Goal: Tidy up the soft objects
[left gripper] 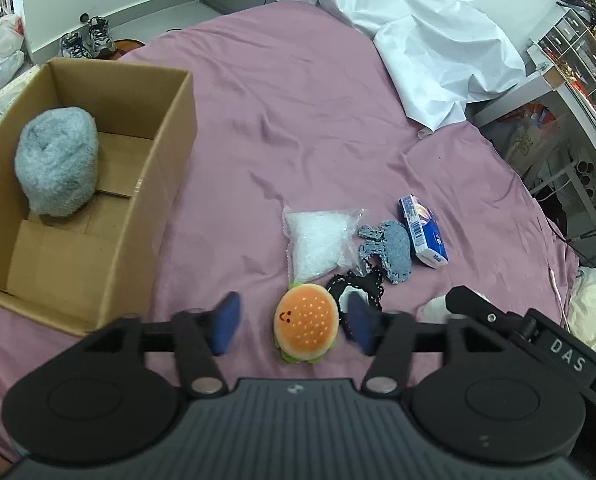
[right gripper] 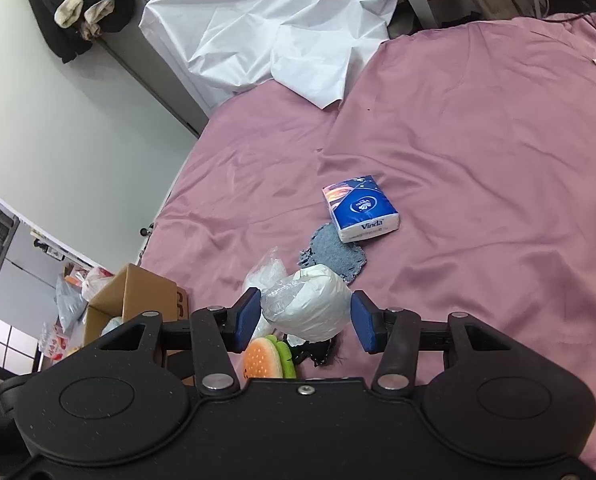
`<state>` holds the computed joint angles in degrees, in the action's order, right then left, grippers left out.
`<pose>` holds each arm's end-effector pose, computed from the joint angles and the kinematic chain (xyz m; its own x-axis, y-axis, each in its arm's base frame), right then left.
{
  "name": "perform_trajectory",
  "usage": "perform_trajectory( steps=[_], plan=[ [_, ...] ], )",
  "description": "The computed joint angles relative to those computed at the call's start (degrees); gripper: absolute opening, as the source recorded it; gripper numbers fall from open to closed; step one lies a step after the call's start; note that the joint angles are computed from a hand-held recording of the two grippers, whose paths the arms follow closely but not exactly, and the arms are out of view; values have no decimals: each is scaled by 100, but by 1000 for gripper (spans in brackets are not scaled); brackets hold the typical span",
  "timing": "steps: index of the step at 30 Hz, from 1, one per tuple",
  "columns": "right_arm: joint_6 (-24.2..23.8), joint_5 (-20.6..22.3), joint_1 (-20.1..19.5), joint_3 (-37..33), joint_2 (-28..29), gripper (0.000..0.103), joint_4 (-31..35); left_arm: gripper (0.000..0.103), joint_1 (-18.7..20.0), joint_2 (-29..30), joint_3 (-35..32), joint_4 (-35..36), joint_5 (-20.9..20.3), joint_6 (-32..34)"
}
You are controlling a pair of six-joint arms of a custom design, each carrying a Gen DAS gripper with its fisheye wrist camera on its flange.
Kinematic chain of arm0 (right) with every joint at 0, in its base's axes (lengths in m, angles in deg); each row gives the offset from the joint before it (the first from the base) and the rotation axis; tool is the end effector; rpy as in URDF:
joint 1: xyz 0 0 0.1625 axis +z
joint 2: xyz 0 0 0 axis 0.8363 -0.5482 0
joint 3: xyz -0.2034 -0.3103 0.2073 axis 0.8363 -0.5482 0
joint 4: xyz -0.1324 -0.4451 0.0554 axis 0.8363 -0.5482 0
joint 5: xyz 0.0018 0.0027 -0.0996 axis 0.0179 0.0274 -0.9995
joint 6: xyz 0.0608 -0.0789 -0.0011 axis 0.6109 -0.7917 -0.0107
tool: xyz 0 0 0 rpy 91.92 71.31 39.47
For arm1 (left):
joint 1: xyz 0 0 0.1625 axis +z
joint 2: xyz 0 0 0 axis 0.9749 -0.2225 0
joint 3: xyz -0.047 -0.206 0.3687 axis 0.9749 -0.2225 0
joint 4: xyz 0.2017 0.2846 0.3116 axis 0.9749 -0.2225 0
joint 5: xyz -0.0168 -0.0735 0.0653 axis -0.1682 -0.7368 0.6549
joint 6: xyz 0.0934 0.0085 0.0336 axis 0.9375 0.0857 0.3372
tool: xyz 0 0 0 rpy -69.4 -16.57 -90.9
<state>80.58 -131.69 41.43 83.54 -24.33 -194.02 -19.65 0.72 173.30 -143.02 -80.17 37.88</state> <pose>0.1886 -0.6433 0.1510 -0.9566 0.2208 0.1899 0.0207 0.7019 -0.7120 -0.2038 -0.6777 0.1903 -0.8911 -0.0472 -0.4513 0.1590 0.8990 -0.4080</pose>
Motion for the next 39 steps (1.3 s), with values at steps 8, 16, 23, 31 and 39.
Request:
perform_trajectory(
  steps=[8, 16, 23, 31, 39],
  plan=[
    [103, 55, -39, 2, 7, 48, 3, 67, 110, 251, -74, -17, -132, -141],
    [150, 38, -65, -10, 31, 49, 22, 66, 271, 457, -107, -62, -370, -416],
    [130, 14, -52, -66, 77, 49, 93, 45, 384, 577, -210, 123, -550, -732],
    [45, 45, -42, -58, 95, 49, -27, 39, 315, 384, -141, 113, -460, -686],
    [-197, 22, 76, -16, 65, 48, -194, 39, 160, 73, -29, 48, -286, -570]
  ],
)
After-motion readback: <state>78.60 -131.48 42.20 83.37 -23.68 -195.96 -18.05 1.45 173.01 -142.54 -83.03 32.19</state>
